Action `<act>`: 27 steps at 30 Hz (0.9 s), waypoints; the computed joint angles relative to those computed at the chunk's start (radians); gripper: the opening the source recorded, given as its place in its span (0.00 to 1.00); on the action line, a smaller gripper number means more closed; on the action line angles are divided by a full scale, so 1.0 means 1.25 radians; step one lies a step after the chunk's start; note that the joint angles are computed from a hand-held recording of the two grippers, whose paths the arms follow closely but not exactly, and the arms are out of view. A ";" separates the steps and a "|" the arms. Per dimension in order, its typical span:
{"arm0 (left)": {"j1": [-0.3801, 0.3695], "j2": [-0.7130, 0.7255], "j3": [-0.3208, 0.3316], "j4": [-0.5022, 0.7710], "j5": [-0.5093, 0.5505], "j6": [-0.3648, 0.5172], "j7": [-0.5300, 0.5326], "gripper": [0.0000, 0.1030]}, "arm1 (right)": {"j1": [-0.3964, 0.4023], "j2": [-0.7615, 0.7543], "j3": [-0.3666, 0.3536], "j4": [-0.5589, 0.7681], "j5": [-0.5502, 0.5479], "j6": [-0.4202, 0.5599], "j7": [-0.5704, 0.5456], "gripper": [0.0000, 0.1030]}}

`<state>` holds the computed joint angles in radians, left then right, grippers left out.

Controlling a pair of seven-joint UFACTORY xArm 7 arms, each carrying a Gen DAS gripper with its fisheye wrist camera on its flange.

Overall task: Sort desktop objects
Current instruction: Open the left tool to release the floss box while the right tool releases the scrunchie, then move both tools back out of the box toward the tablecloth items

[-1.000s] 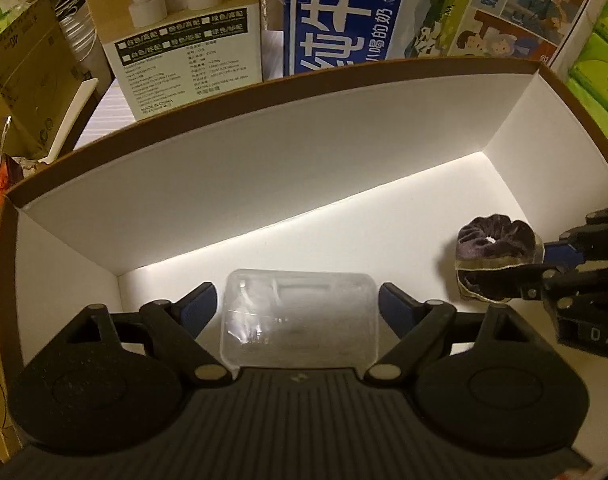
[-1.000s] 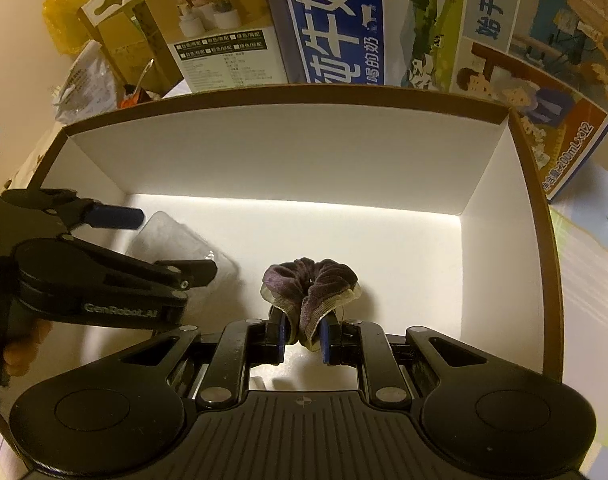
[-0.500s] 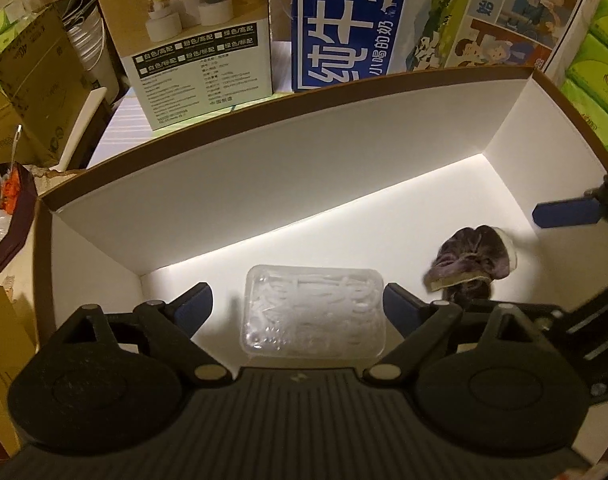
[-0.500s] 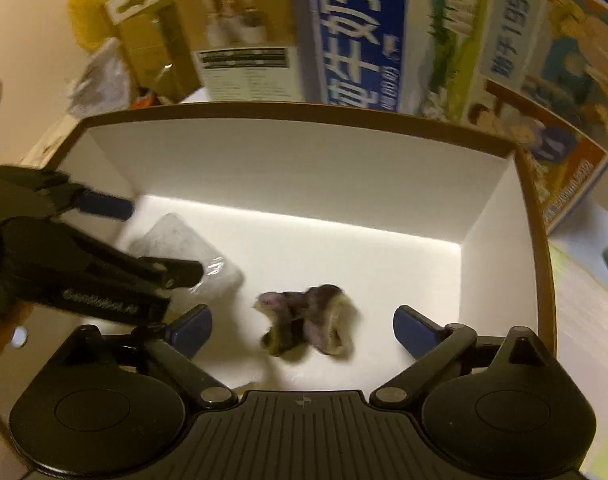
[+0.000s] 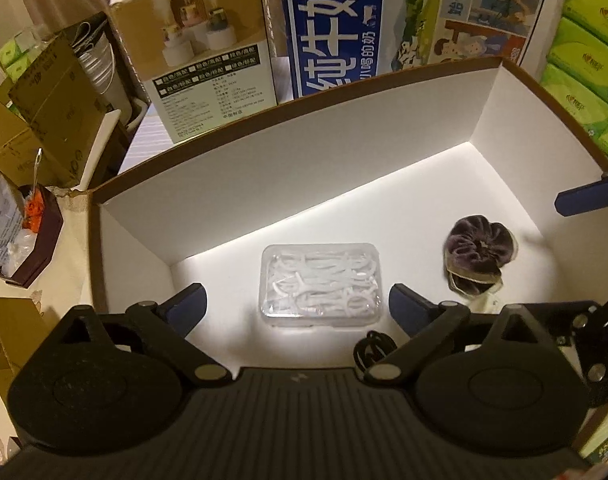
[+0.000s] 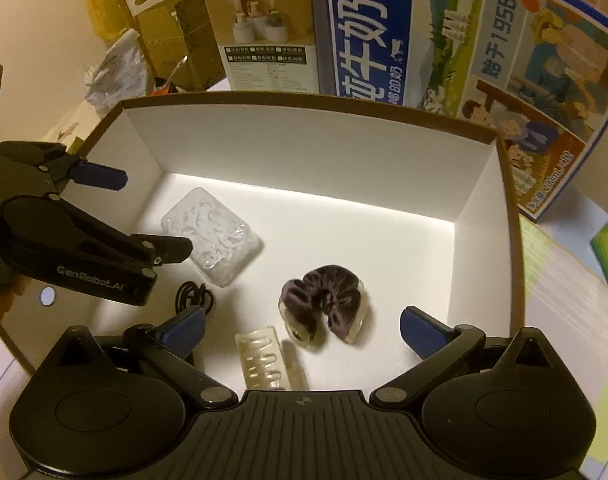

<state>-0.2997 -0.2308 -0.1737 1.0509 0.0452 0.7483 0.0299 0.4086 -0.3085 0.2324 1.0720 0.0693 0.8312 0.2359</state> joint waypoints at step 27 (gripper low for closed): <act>-0.010 -0.290 -0.010 -0.085 -0.056 0.114 -0.030 0.95 | 0.014 -0.257 0.050 -0.076 -0.011 0.030 0.077 0.98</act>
<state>-0.3119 -0.5934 -0.1862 0.9445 -0.0243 0.8908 -0.0081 0.4255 -0.6298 0.2946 0.9774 0.0558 0.8688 0.3323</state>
